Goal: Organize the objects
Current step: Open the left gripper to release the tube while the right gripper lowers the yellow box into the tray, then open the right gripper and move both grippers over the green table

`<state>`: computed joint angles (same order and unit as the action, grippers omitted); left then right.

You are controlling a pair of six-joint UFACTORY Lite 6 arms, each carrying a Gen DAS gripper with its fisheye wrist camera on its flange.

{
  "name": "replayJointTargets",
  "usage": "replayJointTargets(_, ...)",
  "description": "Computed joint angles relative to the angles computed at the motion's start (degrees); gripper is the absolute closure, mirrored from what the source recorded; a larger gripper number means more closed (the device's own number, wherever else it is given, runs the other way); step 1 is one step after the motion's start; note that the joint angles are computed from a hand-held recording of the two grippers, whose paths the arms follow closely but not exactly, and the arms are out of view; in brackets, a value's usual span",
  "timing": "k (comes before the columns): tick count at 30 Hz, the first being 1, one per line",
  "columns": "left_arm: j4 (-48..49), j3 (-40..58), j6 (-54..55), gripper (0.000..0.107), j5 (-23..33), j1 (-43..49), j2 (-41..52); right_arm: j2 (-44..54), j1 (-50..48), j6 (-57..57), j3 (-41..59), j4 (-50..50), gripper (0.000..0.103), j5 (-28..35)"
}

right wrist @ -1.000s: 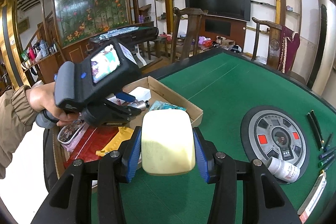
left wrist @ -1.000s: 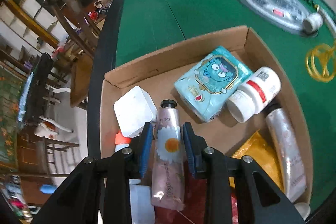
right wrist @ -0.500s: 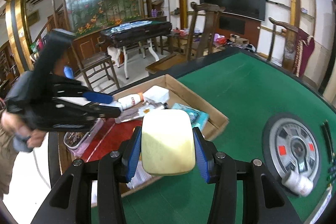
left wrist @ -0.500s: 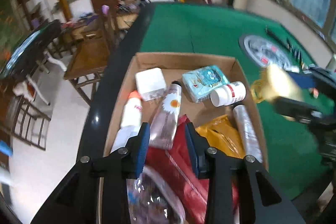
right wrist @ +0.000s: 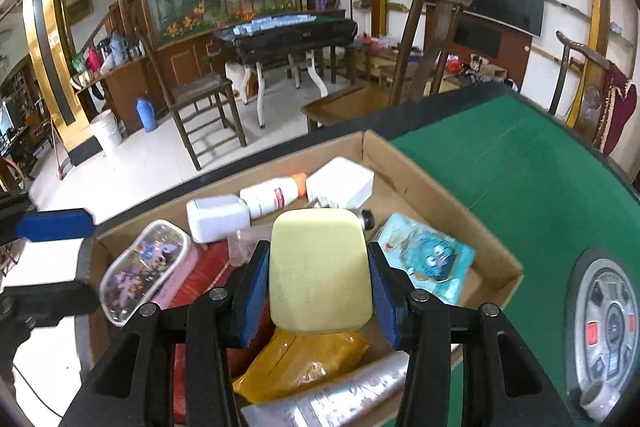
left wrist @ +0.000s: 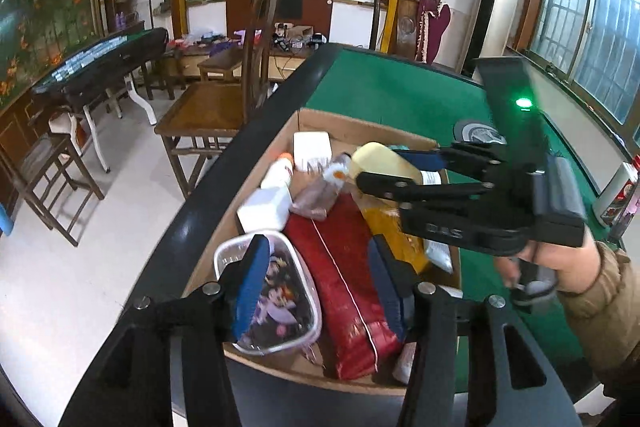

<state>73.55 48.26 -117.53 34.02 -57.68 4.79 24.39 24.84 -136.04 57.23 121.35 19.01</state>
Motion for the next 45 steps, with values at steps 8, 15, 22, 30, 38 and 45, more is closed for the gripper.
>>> replayJointTargets(8,1.01,0.29,-3.59,0.055,-0.29,-1.38,1.28,0.32,-2.98,2.23,-0.99,-0.86,0.038,2.75)
replayJointTargets(15,2.82,2.76,-4.84,0.049,-1.44,-2.77,3.74,-14.87,-11.09,9.02,-15.37,-8.86,0.014,8.72)
replayJointTargets(22,-0.95,14.32,3.14,0.043,-6.79,-3.41,12.67,-27.95,-27.38,13.75,-27.94,-21.83,0.000,14.69)
replayJointTargets(30,-17.76,33.05,22.59,0.033,-11.35,-6.12,27.27,-26.36,-51.18,19.30,-26.39,-36.19,0.000,20.85)
replayJointTargets(38,-41.82,60.12,50.65,0.033,-4.26,-8.39,45.47,-15.45,-68.18,24.18,-14.28,-41.06,0.000,25.10)
replayJointTargets(45,-49.46,75.46,61.12,0.033,0.30,-8.73,55.11,-7.84,-74.53,27.87,-4.99,-39.10,0.000,16.03)
